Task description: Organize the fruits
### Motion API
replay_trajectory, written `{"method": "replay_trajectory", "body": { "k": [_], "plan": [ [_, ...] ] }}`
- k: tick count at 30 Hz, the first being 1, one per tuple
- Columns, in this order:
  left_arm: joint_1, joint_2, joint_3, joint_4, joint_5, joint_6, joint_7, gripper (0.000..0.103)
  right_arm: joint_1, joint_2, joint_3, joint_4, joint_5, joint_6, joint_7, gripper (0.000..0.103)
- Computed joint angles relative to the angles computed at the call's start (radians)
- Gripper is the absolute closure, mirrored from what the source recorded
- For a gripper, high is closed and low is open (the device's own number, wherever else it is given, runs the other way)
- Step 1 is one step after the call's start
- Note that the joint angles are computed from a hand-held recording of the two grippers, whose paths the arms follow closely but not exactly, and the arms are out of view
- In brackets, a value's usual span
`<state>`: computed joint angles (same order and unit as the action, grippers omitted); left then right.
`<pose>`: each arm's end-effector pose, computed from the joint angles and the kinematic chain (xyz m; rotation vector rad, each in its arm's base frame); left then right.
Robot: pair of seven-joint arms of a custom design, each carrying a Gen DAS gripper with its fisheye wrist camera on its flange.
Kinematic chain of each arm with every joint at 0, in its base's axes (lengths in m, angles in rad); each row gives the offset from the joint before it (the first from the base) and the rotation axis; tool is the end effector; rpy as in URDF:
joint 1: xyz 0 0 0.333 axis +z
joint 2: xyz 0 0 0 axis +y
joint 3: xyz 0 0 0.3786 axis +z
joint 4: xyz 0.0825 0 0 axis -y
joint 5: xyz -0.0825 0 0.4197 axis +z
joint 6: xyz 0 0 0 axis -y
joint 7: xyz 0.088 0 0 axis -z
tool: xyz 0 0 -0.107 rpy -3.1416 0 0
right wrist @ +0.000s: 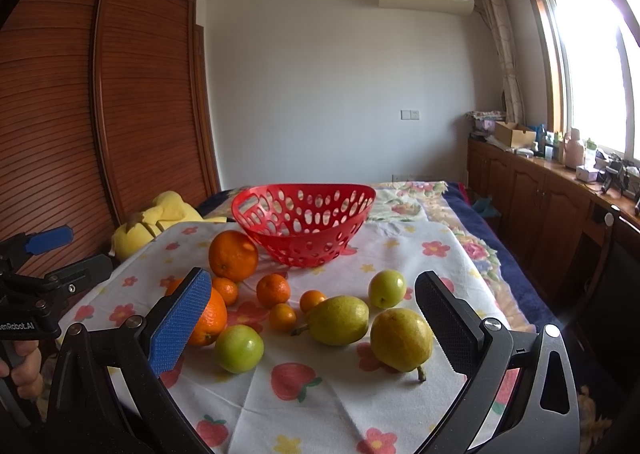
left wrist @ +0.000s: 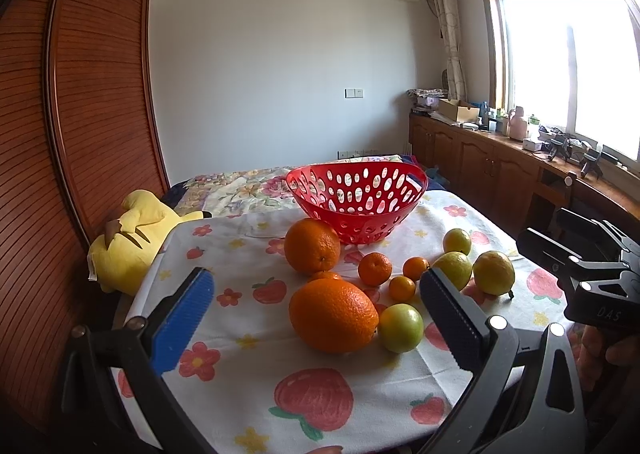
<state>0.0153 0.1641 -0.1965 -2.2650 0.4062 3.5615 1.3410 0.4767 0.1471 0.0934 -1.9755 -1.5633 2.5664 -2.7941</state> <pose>0.5886 -0.1519 0.4604 -1.2376 1.8738 -1.1486 0.5443 0.3645 0.4742 -1.4535 1.6393 -0.9702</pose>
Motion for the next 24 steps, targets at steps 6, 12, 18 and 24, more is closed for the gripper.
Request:
{"method": "replay_trajectory", "body": {
  "k": [6,12,18,24],
  "plan": [
    [0.005,0.002,-0.005,-0.001,0.016,-0.01,-0.013,0.0,0.001,0.008,-0.002,0.006,0.022,0.009,-0.015,0.0],
    [0.032,0.033,-0.023,0.023,0.06,-0.023,-0.044,0.0,-0.002,0.014,-0.009,0.0,0.042,0.026,-0.022,0.0],
    [0.081,0.073,-0.065,0.058,0.12,-0.045,-0.079,0.0,-0.008,0.023,-0.018,-0.009,0.053,0.037,-0.017,0.0],
    [0.269,0.14,-0.231,0.123,0.332,-0.078,-0.238,0.0,-0.027,0.032,-0.032,-0.022,0.08,0.073,-0.037,0.0]
  ]
}}
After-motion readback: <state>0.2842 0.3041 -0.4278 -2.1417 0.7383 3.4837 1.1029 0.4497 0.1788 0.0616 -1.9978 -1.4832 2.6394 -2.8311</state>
